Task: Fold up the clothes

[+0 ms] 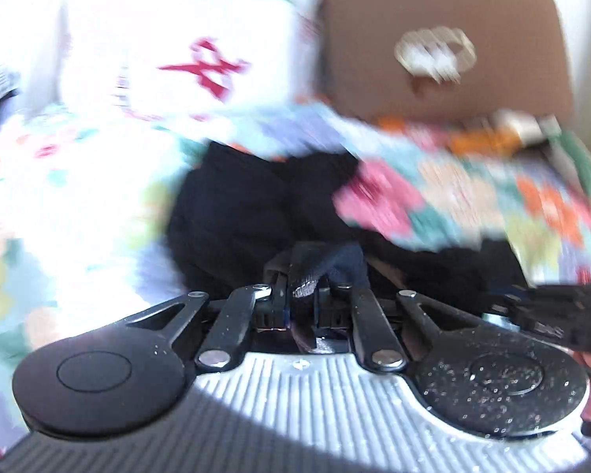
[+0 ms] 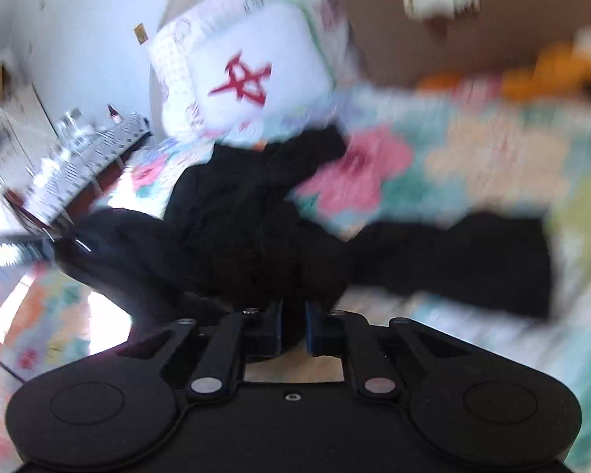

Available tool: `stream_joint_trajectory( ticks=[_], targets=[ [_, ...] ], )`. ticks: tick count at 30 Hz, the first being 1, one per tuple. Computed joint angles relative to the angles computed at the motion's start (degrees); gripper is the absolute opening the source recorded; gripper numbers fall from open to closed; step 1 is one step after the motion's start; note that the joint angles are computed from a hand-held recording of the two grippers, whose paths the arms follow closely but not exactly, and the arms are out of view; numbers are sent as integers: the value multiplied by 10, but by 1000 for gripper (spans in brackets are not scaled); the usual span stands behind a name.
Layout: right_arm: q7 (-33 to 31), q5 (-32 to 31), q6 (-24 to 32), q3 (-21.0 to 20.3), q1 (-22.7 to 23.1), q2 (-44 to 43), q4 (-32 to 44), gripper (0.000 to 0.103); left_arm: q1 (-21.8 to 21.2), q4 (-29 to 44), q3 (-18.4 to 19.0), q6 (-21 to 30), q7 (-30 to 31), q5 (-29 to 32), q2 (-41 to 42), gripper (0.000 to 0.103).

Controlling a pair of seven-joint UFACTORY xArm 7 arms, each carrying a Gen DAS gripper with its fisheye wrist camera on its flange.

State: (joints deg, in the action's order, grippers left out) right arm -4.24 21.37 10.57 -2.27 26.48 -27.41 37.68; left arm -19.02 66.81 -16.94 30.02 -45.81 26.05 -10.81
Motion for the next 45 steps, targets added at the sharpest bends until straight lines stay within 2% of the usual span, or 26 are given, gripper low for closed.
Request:
stream_joint_trajectory(
  ticks=[2, 3, 6, 8, 10, 11, 14, 16, 19, 20, 21, 22, 23, 24, 27, 30, 31, 33, 35, 36, 37, 38, 42, 44, 45],
  targets=[
    [43, -45, 34, 41, -66, -21, 8, 3, 17, -18, 0, 10, -45, 14, -35, 9],
    [55, -58, 48, 47, -82, -31, 10, 3, 28, -26, -2, 16, -65, 19, -52, 9],
    [68, -82, 78, 48, -100, -64, -1, 2, 52, -59, 0, 26, -99, 5, -100, 9],
    [80, -109, 92, 63, -123, -80, -13, 1, 66, -80, -3, 38, -115, -10, -123, 9],
    [95, -143, 98, 81, -149, -87, -19, 1, 77, -97, -4, 37, -118, -19, -138, 9],
    [95, -148, 99, 77, -148, -87, -18, 1, 83, -105, -5, 33, -120, -22, -144, 9],
    [83, -131, 101, 44, -121, -83, -8, 1, 86, -100, -12, 18, -108, -34, -140, 9],
    [53, -94, 97, 8, -75, -85, -6, 3, 89, -92, -23, 3, -102, -28, -136, 9],
    [-19, -42, 82, -29, 3, -92, -17, 14, 91, -74, -38, -10, -85, -12, -126, 9],
    [-47, -28, 75, -37, 29, -92, -22, 21, 91, -67, -43, -13, -78, -6, -122, 9],
    [-74, -19, 70, -41, 49, -89, -24, 37, 92, -62, -46, -20, -74, 0, -119, 9],
    [-97, -15, 66, -39, 64, -82, -25, 46, 92, -58, -48, -25, -72, 4, -117, 9],
    [-112, -18, 60, -28, 66, -74, -26, 56, 92, -54, -51, -30, -70, 8, -116, 9],
    [-112, -33, 51, -1, 49, -65, -29, 61, 90, -53, -49, -34, -65, 7, -117, 9],
    [-56, -100, 23, 92, -33, -36, -30, 61, 85, -50, -45, -44, -48, 1, -123, 9],
    [-54, -116, 17, 85, -19, 4, -7, 62, 83, -54, -39, -53, -34, -13, -130, 9],
    [-48, -132, 14, 97, -31, 18, 1, 62, 83, -56, -37, -57, -30, -18, -132, 9],
    [-7, -196, 3, 152, -89, 44, 17, 64, 87, -59, -37, -61, -23, -24, -134, 9],
    [38, -259, 5, 193, -139, 73, 38, 64, 93, -63, -38, -62, -22, -28, -137, 9],
    [52, -279, 8, 197, -149, 88, 49, 61, 94, -64, -37, -64, -21, -31, -138, 9],
    [57, -285, 9, 189, -146, 100, 57, 53, 96, -64, -36, -65, -20, -35, -138, 9],
    [55, -281, 9, 173, -134, 104, 64, 22, 97, -65, -35, -67, -19, -39, -139, 9],
    [-12, -205, 1, 84, -59, 68, 81, 19, 97, -63, -27, -69, -14, -61, -139, 9],
    [-34, -180, 4, 57, -51, 44, 99, 18, 92, -62, -23, -79, -12, -74, -137, 9],
    [-42, -171, 3, 46, -53, 36, 111, 17, 82, -69, -14, -102, -5, -88, -134, 9]
  ],
)
